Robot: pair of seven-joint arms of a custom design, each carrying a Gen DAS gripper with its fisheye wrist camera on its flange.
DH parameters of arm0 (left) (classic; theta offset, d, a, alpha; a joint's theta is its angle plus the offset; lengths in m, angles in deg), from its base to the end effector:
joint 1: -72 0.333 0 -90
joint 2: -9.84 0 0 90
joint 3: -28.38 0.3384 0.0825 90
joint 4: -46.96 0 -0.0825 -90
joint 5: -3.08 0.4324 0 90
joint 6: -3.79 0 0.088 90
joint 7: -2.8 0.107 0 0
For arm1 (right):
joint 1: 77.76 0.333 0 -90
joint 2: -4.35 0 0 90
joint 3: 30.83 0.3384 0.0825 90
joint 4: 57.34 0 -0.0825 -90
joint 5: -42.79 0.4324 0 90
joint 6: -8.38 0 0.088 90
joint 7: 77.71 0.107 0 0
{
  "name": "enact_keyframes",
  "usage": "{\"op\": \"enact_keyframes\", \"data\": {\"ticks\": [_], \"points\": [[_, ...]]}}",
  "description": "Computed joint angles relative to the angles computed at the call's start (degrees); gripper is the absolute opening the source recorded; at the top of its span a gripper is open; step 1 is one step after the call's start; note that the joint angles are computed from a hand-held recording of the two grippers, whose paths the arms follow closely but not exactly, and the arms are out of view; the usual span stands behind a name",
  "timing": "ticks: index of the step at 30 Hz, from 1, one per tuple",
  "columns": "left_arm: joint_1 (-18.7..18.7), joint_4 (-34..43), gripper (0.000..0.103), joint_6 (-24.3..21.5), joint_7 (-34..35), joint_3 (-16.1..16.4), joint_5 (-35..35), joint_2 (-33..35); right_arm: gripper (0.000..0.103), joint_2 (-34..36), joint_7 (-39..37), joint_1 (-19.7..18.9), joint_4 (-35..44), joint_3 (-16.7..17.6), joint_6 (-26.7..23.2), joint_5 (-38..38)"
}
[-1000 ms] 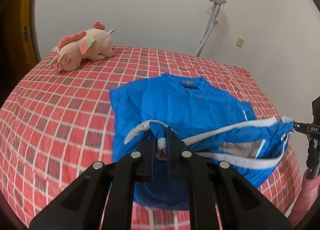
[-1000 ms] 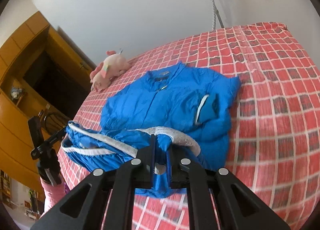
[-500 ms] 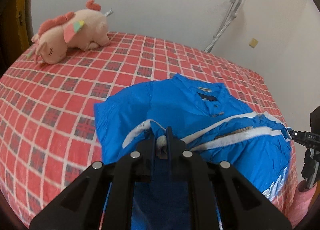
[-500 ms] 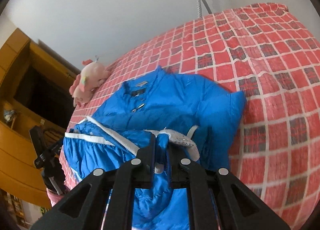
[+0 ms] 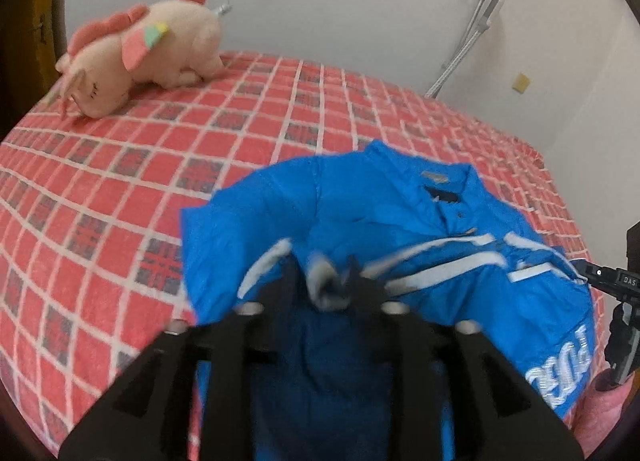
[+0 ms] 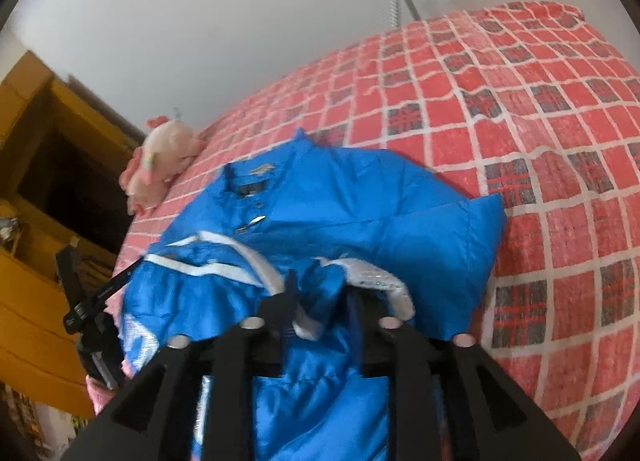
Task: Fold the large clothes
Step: 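Lift the hem with both grippers and fold it over toward the collar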
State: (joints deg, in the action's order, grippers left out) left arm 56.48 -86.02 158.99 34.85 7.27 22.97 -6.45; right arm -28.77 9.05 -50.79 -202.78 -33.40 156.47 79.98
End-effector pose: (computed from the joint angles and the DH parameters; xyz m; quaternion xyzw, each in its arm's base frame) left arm 0.4243 -0.3445 0.5176 -0.6890 0.6339 -0.3150 0.1556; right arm 0.4135 0.1737 0.5343 -0.6630 0.6422 0.0484 0.3815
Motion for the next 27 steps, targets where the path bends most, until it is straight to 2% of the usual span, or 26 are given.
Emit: {"op": "enact_keyframes", "data": {"ticks": [1,2,4,6,9,12,13,14,15,16,17,18,19,20,21,23,27], "points": [[1.26,-0.67,0.061,-0.79,-2.42,-1.49,3.09,-2.19,0.073,-1.29,0.72,-1.12,-0.7,1.46,0.77,-1.97],[2.33,-1.01,0.063,-1.89,-4.02,-2.81,5.79,-3.73,0.075,-2.41,2.38,-2.91,-1.26,3.58,1.44,-5.33],[3.01,-0.49,0.07,-7.64,-4.16,-4.75,9.72,-6.2,0.075,-3.38,4.89,-4.33,-1.62,5.05,1.22,-9.57],[2.09,0.0,0.075,-13.37,-2.95,-5.1,10.29,-7.22,0.075,-3.68,5.13,-3.25,-1.94,3.61,0.11,-10.34],[-1.23,-0.79,0.078,-14.61,1.88,-2.31,6.36,-6.97,0.075,-2.37,5.03,-2.8,-1.42,2.75,-3.23,-11.86],[-2.37,-1.29,0.08,-15.17,4.16,-1.45,3.96,-6.22,0.075,-1.04,3.99,-2.54,-0.87,3.24,-4.92,-13.6],[-2.65,-1.65,0.081,-14.71,4.76,-1.12,3.26,-6.15,0.073,-0.68,3.87,-2.46,-0.8,3.55,-5.04,-13.94],[-2.9,-1.9,0.08,-14.09,5.24,-0.72,2.31,-5.9,0.064,-0.16,4.78,-3.07,-0.62,4.72,-5.0,-15.31],[-3.1,-2.38,0.078,-13.24,5.33,-0.43,1.36,-5.97,0.061,-0.17,6.23,-4.16,-0.77,6.22,-4.73,-17.48],[-3.61,-2.97,0.063,-11.36,6.01,0.41,-0.42,-5.82,0.05,-0.35,7.99,-5.52,-0.94,8.2,-4.25,-20.62],[-4.46,-3.77,0.042,-9.46,7.55,1.49,-2.73,-5.78,0.042,-0.83,9.06,-6.01,-1.23,9.09,-3.7,-22.64],[-5.27,-4.18,0.035,-8.19,9.15,2.4,-5.21,-5.63,0.038,-1.34,9.44,-5.72,-1.52,8.91,-3.26,-23.36],[-4.6,-4.15,0.024,-7.91,8.73,1.57,-4.91,-5.59,0.025,-2.0,9.45,-5.17,-1.87,8.44,-2.67,-23.59],[-3.32,-3.8,0.013,-8.41,7.36,-0.05,-2.97,-5.63,0.017,-3.03,8.91,-4.14,-2.31,7.57,-1.78,-23.12],[-1.85,-3.43,0.01,-9.05,5.23,-1.79,-0.38,-5.92,0.015,-3.58,9.05,-3.8,-2.44,7.3,-1.35,-23.16],[-1.06,-3.52,0.006,-7.71,2.0,-2.72,0.98,-6.64,0.011,-4.57,9.49,-3.39,-2.71,7.06,-0.22,-23.31],[1.98,-2.96,0.004,-4.99,-4.28,-5.07,6.14,-8.53,0.01,-4.84,10.4,-2.68,-1.71,5.68,3.03,-22.49]]}}
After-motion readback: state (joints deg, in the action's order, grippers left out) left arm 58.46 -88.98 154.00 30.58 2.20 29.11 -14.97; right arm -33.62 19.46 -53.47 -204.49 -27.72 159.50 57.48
